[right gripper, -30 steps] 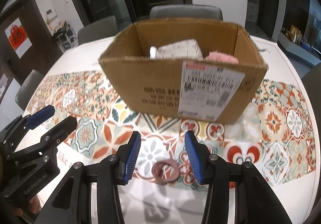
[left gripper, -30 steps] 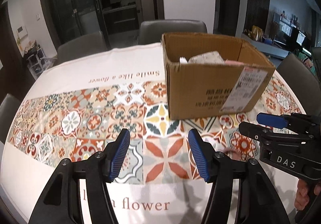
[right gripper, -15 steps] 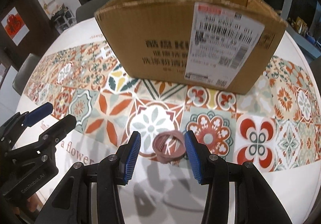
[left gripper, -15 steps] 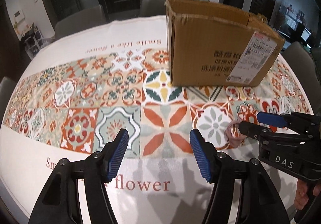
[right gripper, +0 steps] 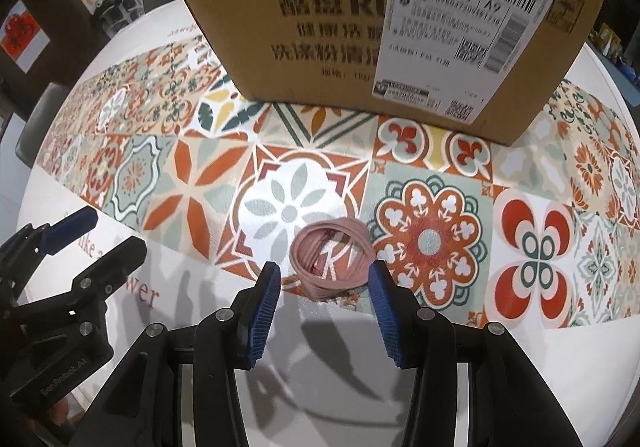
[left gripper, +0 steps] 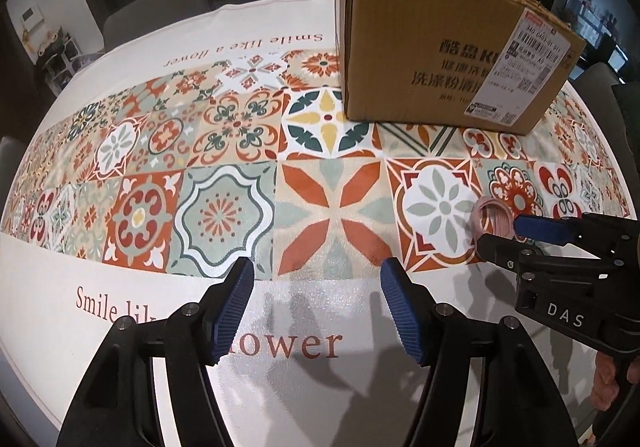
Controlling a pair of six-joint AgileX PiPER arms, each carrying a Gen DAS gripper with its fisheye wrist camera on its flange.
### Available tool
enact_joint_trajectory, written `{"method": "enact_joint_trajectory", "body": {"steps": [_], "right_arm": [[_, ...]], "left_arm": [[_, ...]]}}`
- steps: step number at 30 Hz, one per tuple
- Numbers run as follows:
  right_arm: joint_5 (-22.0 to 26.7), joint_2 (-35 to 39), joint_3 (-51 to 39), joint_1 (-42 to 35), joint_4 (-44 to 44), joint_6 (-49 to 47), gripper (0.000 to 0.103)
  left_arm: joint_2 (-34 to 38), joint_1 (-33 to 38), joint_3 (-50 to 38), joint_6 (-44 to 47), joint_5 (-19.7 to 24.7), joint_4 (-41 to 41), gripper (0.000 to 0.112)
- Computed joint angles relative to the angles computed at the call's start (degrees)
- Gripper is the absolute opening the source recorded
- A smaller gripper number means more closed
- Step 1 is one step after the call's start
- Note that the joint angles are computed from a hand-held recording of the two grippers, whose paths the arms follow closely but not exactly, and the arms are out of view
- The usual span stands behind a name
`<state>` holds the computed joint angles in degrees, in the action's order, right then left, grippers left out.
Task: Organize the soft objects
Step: 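Close the right tool on the pink hair tie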
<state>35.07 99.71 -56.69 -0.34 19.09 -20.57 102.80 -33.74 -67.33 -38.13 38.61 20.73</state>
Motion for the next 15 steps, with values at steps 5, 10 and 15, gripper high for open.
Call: {"method": "enact_joint_trajectory", "body": {"steps": [5,10,15], "right_arm": [[0.1,1.7,-0.5,0.6,-1.2,0.4,0.047],[-1.1,2.1,-0.1,1.0,-1.7,0.4,0.047],[-2.4,1.4,0.7,1.0,-2.6,0.6,0.040]], "left_arm": [[0.6,0.1,0.0,-0.2,0.1,-0.2,0.065],[0.8,0.1,0.0,0.0,0.0,-0.4,0.065],[1.2,-0.2,-0.3,0.4,-0.1,-1.0,0.065]]}}
